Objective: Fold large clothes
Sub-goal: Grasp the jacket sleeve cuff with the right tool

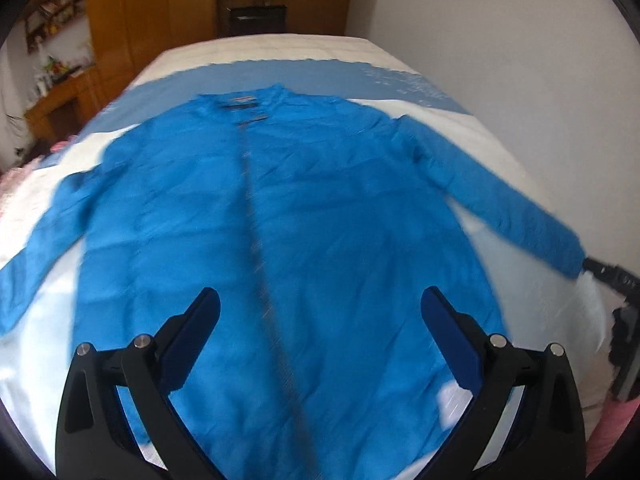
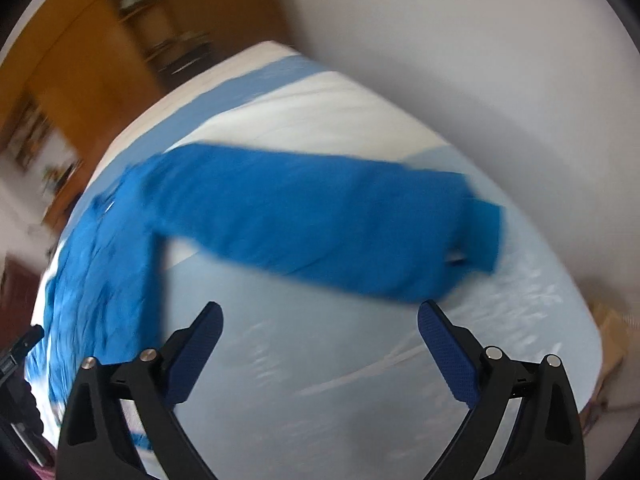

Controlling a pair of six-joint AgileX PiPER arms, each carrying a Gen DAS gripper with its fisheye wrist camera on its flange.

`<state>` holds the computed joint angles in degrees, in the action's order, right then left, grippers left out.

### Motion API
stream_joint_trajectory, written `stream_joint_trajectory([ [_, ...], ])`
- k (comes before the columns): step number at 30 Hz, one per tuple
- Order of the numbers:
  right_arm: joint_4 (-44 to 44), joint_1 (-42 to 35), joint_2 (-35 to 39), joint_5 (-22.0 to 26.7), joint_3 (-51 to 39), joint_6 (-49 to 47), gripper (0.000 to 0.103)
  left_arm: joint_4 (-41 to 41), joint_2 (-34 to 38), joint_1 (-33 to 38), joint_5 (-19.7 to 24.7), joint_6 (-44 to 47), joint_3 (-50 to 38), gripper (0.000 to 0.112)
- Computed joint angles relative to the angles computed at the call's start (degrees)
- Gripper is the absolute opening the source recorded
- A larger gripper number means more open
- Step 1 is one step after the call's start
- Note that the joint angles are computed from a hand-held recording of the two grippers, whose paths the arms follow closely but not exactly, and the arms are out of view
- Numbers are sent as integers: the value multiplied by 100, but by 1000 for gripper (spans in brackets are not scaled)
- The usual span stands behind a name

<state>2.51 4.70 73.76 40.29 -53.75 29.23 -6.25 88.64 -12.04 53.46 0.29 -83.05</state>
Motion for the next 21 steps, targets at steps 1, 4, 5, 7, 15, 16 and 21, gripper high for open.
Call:
stream_joint_trajectory([
  [1,370,-441,85,26,5,-444,96,-28,364,-88,73,-44,-423,99],
  [4,1036,-1366,382,129,-39,-1267,96,243,1201,-383,251,-302,-1428,99],
  [5,1233,-1602,487,156,-58,-1500,96,222,1327,-399,300,-291,-1585,99],
  [7,1579,-1919,752,224,-144,-1836,96,198,1826,-454,497,-321,-2178,99],
  [15,3095,-2610,1742,518,-488,-3259,77,-315,3441,-343,1198,-473,-4006,77],
  [16,3035,-2557,1791,437,-540,-3184,63,-401,3625,-304,1261,-505,-4189,75],
  [21,4061,-2758,1959,722,-753,-4023,23,-342,4050,-270,1201,-511,-4508,68],
])
